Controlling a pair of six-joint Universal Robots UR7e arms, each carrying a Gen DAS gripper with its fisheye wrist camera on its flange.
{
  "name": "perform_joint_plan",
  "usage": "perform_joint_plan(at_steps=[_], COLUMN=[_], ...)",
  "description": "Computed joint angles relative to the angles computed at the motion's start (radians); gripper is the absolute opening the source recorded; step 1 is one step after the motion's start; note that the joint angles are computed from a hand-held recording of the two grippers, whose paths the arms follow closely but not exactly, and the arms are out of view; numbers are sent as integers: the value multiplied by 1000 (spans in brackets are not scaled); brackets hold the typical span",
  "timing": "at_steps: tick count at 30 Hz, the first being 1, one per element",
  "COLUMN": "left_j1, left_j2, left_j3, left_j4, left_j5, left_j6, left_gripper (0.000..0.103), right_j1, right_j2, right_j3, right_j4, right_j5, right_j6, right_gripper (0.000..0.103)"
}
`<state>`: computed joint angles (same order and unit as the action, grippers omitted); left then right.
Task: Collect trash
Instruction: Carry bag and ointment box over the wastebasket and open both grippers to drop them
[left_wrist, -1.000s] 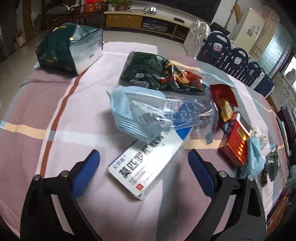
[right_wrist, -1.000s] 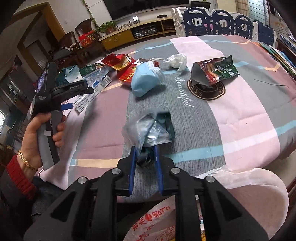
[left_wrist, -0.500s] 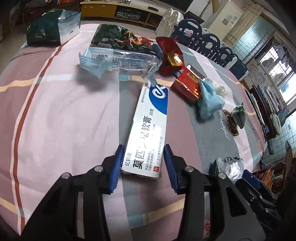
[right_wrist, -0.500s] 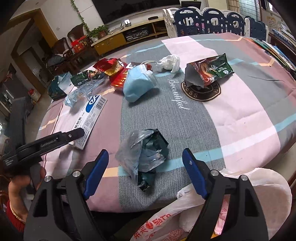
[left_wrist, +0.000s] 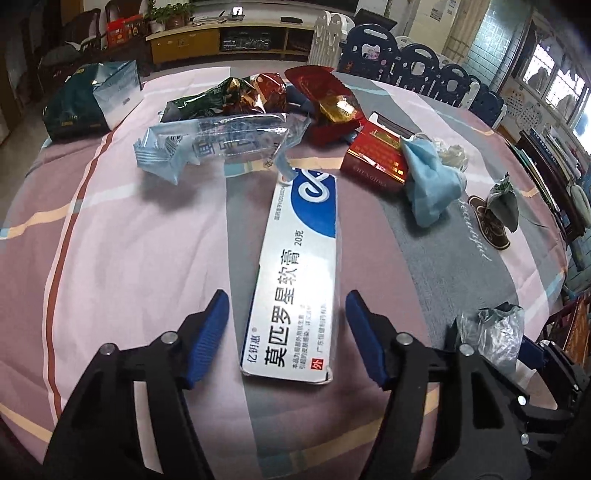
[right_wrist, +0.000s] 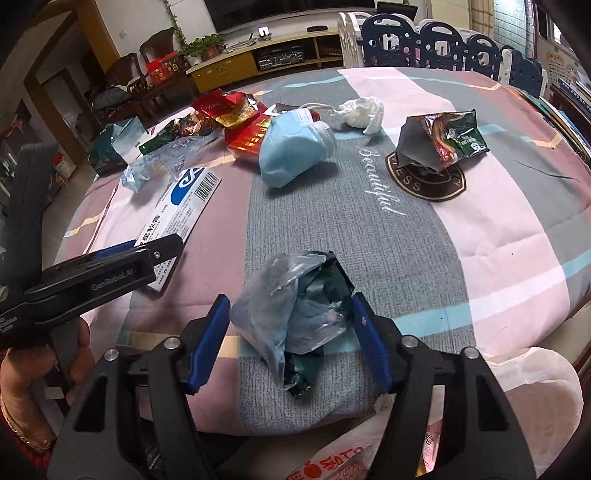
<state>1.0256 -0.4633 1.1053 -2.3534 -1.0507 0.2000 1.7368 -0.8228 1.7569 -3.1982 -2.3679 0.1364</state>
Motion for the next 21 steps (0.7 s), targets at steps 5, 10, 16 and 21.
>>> perform_joint_plan(at_steps=[5,10,16,21], left_j1=[14,22,49,42], left_j2=[-17,-28,-63,-106], left_j3=[2,6,12,88], left_j4=[-1,-12,31,3], left_j5=[-32,-53,-181,-230], left_j6=[-13,-46,-145,-161], left_gripper=[43,42,42,42], right_j1=[18,36,59,86], right_j2=[5,-9,-43,-69], right_j3=[-3,12,46,70], right_j4=[-8,-26,-29,-19], right_j5=[-27,-50,-82,-120], right_j6=[-27,-21,14,34], right_gripper=[59,59,59,59])
